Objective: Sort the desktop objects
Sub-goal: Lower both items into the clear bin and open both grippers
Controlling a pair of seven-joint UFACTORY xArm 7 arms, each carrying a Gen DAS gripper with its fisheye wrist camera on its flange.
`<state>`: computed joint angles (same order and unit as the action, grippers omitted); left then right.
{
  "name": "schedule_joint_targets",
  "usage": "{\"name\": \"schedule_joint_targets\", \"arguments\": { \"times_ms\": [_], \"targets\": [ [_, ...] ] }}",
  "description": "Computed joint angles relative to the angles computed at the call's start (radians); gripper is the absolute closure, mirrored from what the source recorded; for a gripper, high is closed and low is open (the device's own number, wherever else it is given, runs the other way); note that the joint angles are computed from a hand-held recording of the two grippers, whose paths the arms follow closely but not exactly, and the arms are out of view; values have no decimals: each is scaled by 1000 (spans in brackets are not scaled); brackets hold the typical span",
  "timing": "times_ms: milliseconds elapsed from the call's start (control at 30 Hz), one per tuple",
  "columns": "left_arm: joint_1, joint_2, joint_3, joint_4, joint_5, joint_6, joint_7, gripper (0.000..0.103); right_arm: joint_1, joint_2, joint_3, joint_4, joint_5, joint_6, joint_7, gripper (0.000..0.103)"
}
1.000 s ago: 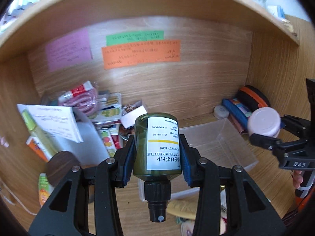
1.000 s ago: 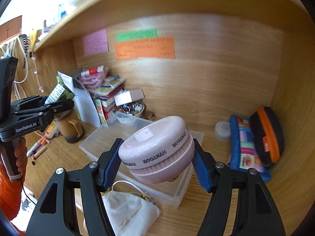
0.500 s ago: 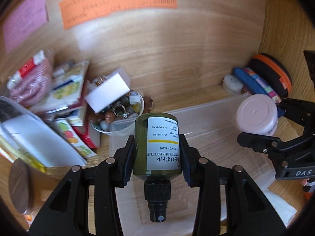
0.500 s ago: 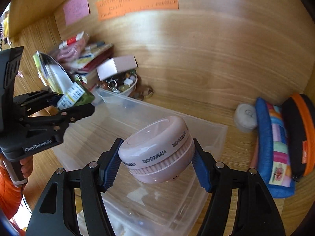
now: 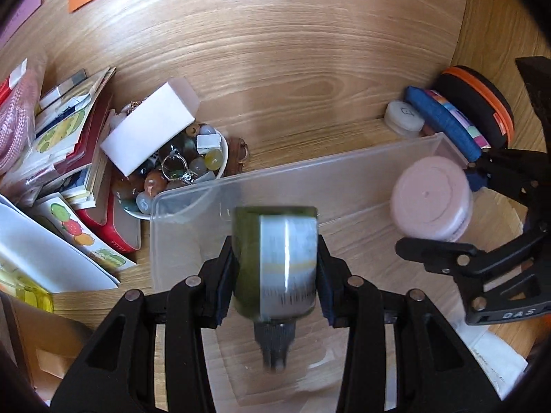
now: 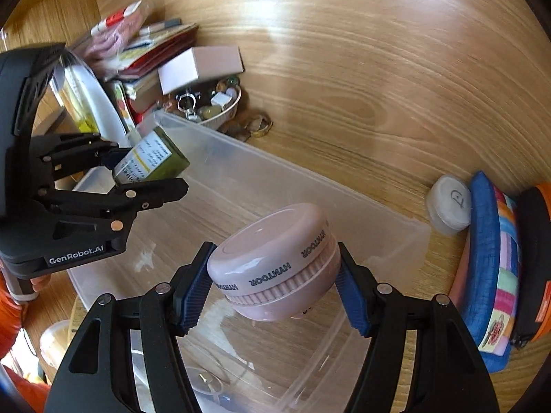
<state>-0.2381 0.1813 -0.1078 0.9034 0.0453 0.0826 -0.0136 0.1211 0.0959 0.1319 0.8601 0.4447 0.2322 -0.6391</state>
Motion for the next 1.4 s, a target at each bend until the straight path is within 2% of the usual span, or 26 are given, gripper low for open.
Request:
{"name": "schedule_joint_targets", "arguments": {
  "times_ms": [67, 133, 233, 333, 433, 567, 833, 900, 967, 1067, 1133, 1200, 1300, 1333, 1400],
  "targets": [
    [19, 3, -19, 8, -29, 16, 22, 62, 11, 7, -15, 8, -71, 18, 53, 40],
    [60, 9, -63, 21, -100, 39, 80, 62, 7, 13, -13, 21, -79, 45, 53, 40],
    [65, 28, -76, 49, -147, 61, 115, 62, 11, 21, -24, 32, -134, 79, 95, 40],
    [26, 24, -37, 48, -108, 71, 86, 62, 14, 31, -31, 40, -188, 83, 135, 40],
    [12, 25, -28, 52, -89, 91, 78, 61, 24, 38, -42, 46, -268, 89, 196, 40],
    [-5, 22, -15, 57, -49, 120, 61, 55, 28, 47, -49, 56, -343, 101, 247, 39],
    [-40, 28, 20, 68, 55, 144, -14, 53, 12, 53, -37, 62, -337, 107, 233, 38],
    [-54, 29, 38, 70, 93, 144, -52, 48, 7, 51, -32, 60, -323, 104, 222, 39],
    [-68, 23, 58, 64, 138, 129, -107, 38, 4, 48, -29, 57, -309, 97, 215, 39],
    [-56, 7, 51, 47, 141, 109, -125, 37, -6, 16, -24, 28, -269, 72, 183, 38],
    [-60, -6, 60, 35, 167, 106, -161, 30, 2, -17, -24, 2, -264, 56, 185, 37],
    [-44, -27, 41, 17, 146, 103, -151, 28, 19, -63, -36, -36, -311, 26, 244, 35],
    [-70, -79, 80, -29, 264, 71, -263, 21, 30, -137, -43, -96, -256, -10, 203, 33],
    [-66, -92, 77, -38, 285, 66, -282, 16, 36, -169, -46, -118, -253, -16, 204, 33],
    [-57, -140, 77, -73, 356, 47, -353, 14, 56, -208, -62, -147, -229, -34, 188, 32]
  ]
}}
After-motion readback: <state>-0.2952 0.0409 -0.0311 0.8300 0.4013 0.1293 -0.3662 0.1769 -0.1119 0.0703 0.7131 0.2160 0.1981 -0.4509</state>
